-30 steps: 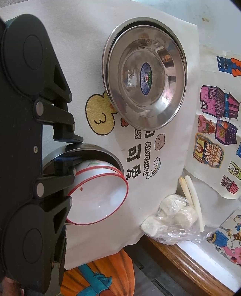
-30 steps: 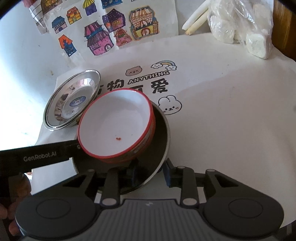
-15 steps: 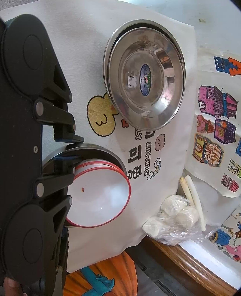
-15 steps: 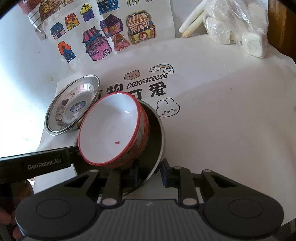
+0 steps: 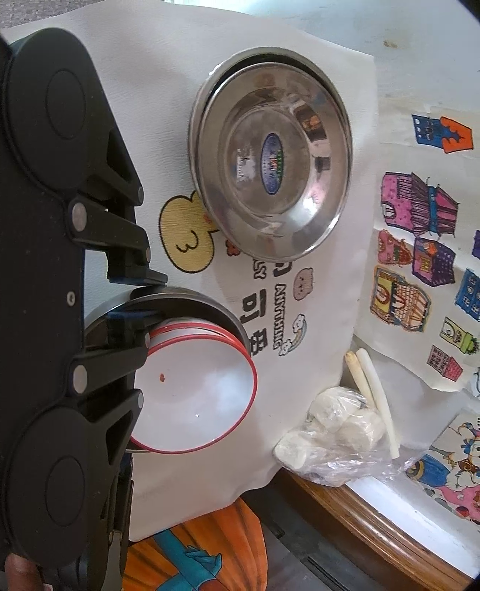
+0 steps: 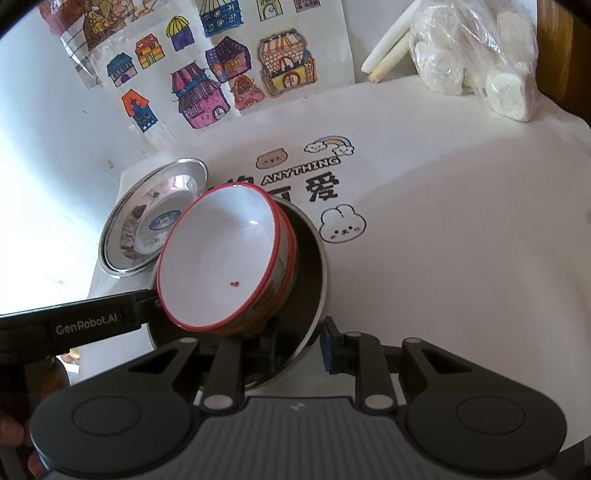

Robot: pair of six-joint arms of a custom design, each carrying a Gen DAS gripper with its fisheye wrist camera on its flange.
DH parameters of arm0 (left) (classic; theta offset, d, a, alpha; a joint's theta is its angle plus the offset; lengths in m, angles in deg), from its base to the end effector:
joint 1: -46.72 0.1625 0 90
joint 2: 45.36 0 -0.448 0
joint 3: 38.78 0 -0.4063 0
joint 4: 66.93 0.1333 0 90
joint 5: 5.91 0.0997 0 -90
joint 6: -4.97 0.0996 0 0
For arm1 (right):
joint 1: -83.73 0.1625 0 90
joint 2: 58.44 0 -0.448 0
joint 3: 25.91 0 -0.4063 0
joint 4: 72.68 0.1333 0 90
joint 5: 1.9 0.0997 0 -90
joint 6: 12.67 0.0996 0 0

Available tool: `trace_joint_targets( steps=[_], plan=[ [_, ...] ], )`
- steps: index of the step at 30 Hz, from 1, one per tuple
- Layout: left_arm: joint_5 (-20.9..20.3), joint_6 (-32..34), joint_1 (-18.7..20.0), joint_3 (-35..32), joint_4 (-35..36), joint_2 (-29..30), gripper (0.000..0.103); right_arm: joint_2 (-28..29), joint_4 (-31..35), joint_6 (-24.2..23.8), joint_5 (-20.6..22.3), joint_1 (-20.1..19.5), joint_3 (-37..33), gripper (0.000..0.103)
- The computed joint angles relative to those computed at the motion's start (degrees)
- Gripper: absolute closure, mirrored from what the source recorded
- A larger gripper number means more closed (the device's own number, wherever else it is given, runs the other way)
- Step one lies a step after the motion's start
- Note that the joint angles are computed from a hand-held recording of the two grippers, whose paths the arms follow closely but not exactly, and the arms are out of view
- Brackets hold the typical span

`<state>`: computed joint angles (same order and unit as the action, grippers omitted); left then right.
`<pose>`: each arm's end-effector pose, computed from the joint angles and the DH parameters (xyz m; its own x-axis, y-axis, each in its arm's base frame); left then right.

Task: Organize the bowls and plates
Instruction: 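Lift the nested bowls with both grippers and carry them over the steel plates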

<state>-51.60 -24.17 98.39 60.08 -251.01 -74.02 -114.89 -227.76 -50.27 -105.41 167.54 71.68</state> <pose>-0.2444 -0.6363 -0.0297 -0.9196 -0.1554 -0.3608 0.1366 0.7346 -0.6646 0.0356 -0.6919 0.2205 -0.8179 -0.3967 0.4168 -0.5055 0.8414 -0.1912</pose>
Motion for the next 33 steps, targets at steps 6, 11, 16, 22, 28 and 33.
trace_joint_targets(
  steps=[6,11,16,22,28,33],
  plan=[
    [1.0,1.2,-0.2,-0.3,-0.5,-0.4,0.092,0.2,-0.2,-0.4,1.0,0.3,-0.3,0.078],
    [1.8,2.0,-0.3,-0.5,-0.6,-0.7,0.092,0.5,-0.3,-0.7,1.7,0.4,-0.7,0.078],
    [2.2,2.3,-0.3,-0.7,-0.5,-0.9,0.092,0.8,-0.3,-0.9,2.1,0.5,-0.9,0.078],
    [2.9,2.7,-0.5,-0.8,-0.8,-0.9,0.092,1.0,-0.3,-1.3,2.1,0.9,-1.3,0.078],
    [3.0,3.3,-0.4,-1.3,-0.9,-1.1,0.092,1.1,-0.2,-1.6,2.2,1.2,-1.8,0.078],
    [3.3,4.1,-0.2,-1.7,-0.5,-1.3,0.092,1.4,-0.3,-1.9,2.5,1.4,-2.2,0.078]
  ],
)
